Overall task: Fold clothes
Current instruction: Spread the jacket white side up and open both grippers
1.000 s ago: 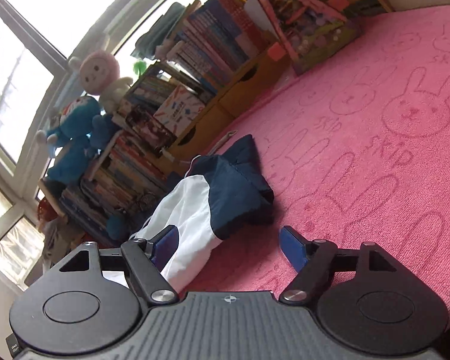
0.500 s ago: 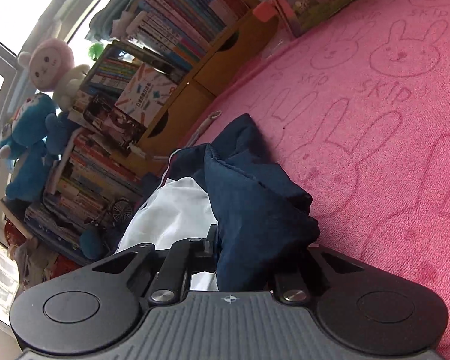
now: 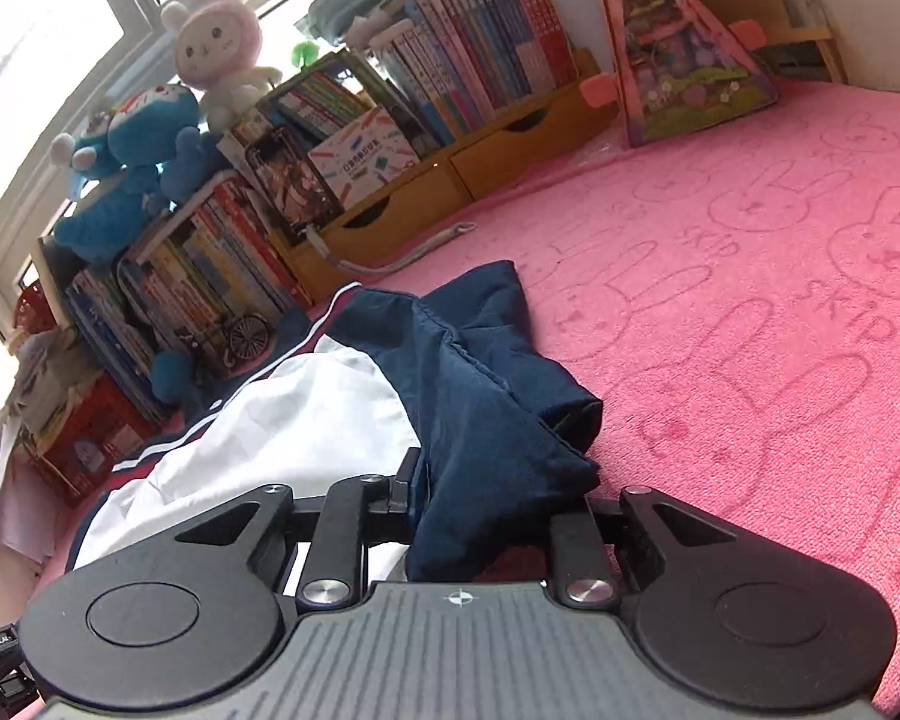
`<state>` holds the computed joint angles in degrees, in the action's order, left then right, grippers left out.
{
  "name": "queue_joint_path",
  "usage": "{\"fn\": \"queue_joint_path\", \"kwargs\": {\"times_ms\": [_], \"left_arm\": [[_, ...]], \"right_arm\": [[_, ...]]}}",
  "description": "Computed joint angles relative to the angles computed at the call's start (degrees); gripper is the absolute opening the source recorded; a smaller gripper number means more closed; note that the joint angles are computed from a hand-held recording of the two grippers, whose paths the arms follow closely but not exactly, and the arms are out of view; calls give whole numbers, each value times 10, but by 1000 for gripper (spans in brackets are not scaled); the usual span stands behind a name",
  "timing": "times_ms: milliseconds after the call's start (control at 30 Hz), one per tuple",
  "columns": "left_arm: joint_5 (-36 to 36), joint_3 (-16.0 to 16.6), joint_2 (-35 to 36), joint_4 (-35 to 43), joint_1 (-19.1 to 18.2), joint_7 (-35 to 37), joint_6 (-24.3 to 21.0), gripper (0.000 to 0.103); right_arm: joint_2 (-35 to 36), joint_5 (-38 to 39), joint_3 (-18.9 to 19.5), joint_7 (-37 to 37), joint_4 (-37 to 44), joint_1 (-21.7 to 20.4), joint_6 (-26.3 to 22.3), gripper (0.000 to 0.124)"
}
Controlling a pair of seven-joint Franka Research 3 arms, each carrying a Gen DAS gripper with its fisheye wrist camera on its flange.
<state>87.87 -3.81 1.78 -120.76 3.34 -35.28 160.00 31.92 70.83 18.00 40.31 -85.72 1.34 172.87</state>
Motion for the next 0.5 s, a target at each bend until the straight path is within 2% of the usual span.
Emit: {"fn": "queue_joint_path", "kwargs": {"times_ms": [33,67,100,133,167,200,233,267,300,333,367,400,500], "left_arm": [[-25,-4,-10,-10,-4,29,-30,55],[-54,-10,-24,-22,-10,62,-79,67],[-71,-16,-35,-31,-14,85,-121,75],[-70,-18,-48,-43,-15,88,-136,81],[-72,-24,-60,-52,-16,89,-163,80],[-81,-32,-64,-52,-20,105,-200,80],[-80,-37,-65,-48,-23,125,-219,80],[-76,-42,-64,-43,-26,141,-235,80],[-59,-46,-58,-32,-29,141,-236,80],[-40,-48,-51,-21,-33,142,-234,80],[-18,-49,-38,-3,-37,142,-220,80],[5,-50,-21,19,-42,141,-207,80],[64,-46,45,97,-61,141,-160,80]], "right_arm": [[-2,8,4,-16,-4,-2,18,35],[-4,-2,-3,-19,-10,9,47,39],[-6,-24,-25,-10,-17,31,77,46],[-8,-62,-67,12,-28,71,118,54],[-8,-77,-117,12,-35,117,147,60],[-5,-126,-159,24,-52,161,202,65],[1,-140,-181,-4,-57,190,249,65],[6,-180,-184,-12,-67,199,296,65],[4,-253,-167,21,-87,187,331,65],[2,-326,-131,49,-105,158,365,66],[-2,-394,-97,88,-121,127,379,68],[-7,-475,-54,145,-135,85,376,72],[2,-657,75,286,-140,-27,324,73]]}}
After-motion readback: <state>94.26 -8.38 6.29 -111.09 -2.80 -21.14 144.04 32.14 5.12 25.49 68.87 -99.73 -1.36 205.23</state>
